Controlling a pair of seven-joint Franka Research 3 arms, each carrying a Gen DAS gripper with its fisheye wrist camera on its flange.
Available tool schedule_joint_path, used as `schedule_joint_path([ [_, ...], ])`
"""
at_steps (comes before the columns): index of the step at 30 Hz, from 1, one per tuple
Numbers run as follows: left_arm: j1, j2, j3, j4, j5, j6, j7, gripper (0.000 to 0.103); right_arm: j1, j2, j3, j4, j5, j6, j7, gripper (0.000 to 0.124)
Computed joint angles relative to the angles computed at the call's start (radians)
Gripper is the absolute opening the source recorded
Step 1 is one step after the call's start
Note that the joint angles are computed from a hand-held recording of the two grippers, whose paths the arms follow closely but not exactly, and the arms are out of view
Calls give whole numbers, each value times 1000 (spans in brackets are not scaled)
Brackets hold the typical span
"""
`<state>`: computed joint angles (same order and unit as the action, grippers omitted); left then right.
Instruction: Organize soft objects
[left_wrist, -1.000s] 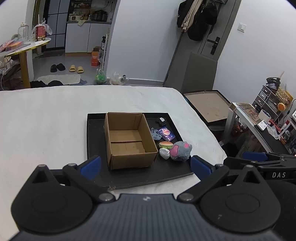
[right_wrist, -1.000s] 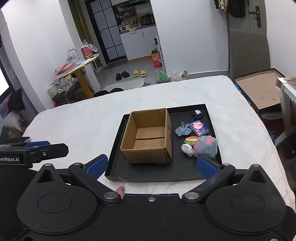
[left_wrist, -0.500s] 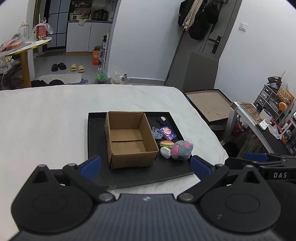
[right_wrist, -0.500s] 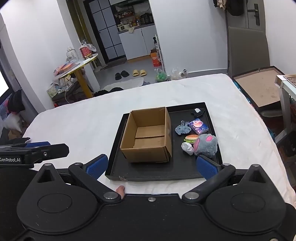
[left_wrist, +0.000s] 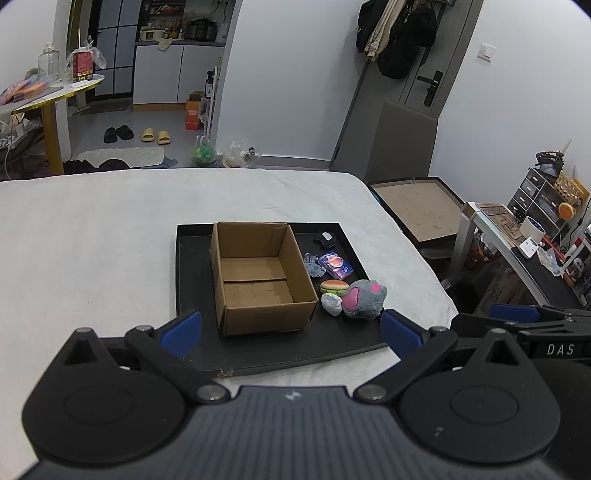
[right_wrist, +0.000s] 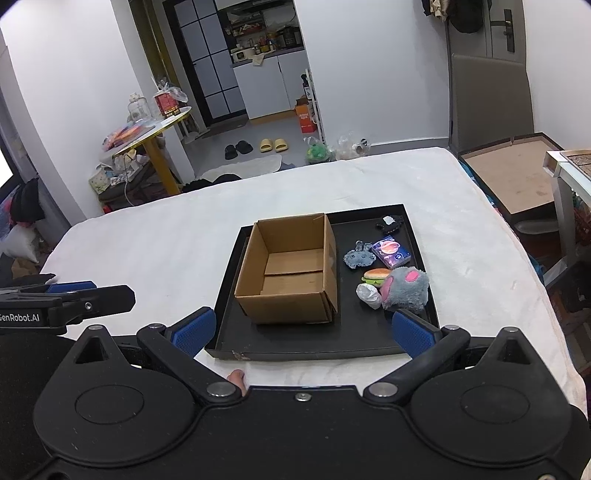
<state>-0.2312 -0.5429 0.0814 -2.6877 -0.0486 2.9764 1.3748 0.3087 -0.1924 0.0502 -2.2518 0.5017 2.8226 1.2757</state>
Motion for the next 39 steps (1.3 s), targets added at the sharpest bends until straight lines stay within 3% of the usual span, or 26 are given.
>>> schedule_joint_path([
  [39,3,-1,-2,3,-6,-8,6,102,-4,15,-7,0,13,2,-20,103],
])
